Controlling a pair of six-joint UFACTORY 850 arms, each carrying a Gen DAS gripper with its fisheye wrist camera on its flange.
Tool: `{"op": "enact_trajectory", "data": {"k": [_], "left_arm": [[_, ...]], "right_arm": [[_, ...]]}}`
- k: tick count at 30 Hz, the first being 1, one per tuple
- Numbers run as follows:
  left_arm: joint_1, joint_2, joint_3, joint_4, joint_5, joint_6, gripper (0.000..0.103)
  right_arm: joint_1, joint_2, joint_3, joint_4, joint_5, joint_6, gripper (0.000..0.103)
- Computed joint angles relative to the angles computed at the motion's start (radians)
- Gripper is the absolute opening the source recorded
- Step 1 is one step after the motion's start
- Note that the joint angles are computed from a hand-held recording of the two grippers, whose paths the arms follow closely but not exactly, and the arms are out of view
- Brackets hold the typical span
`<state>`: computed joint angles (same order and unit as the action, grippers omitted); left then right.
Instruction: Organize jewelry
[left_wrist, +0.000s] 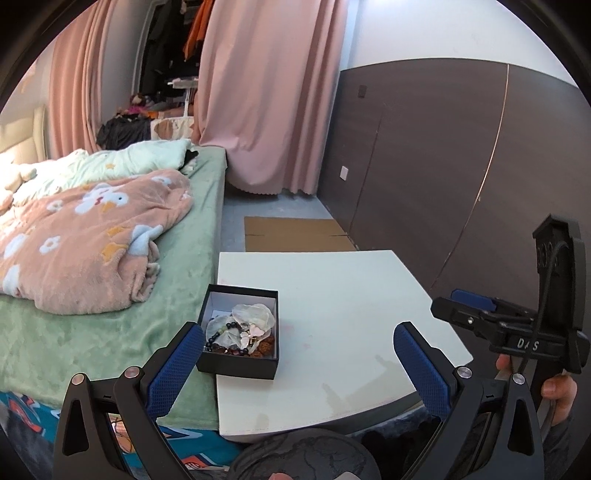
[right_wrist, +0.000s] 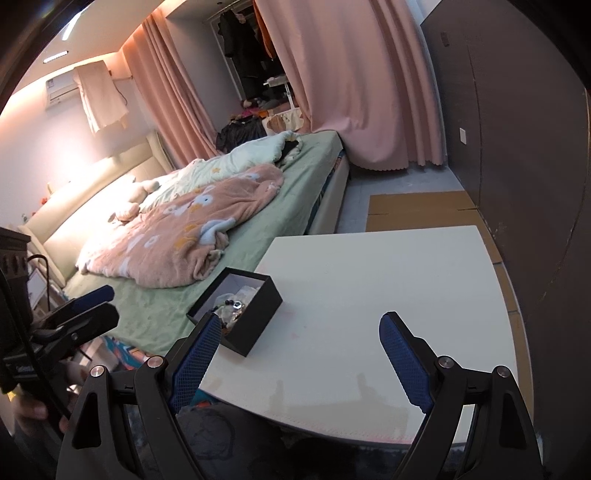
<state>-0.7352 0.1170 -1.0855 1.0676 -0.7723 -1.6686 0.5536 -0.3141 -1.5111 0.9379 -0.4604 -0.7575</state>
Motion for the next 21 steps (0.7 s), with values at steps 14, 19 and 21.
{"op": "enact_trajectory", "data": {"k": [14,19,21], "left_arm": [[0.008,0.002,0.001,-0.021,-0.019,-0.006,0.103],[0.012,-0.001,0.002,-0.015,-0.027,-0.023,0.103],[0.014,-0.001,0.003,-0.016,-0.024,-0.027,0.102]], "right_arm": [[0.006,-0.022,-0.030,0.012,-0.016,-0.007,0.088],[0.009,-0.024,-0.037,-0.022,-0.023,0.005,0.088],[0.007,-0.023,-0.039,-0.027,-0.029,0.008,0.088]]}}
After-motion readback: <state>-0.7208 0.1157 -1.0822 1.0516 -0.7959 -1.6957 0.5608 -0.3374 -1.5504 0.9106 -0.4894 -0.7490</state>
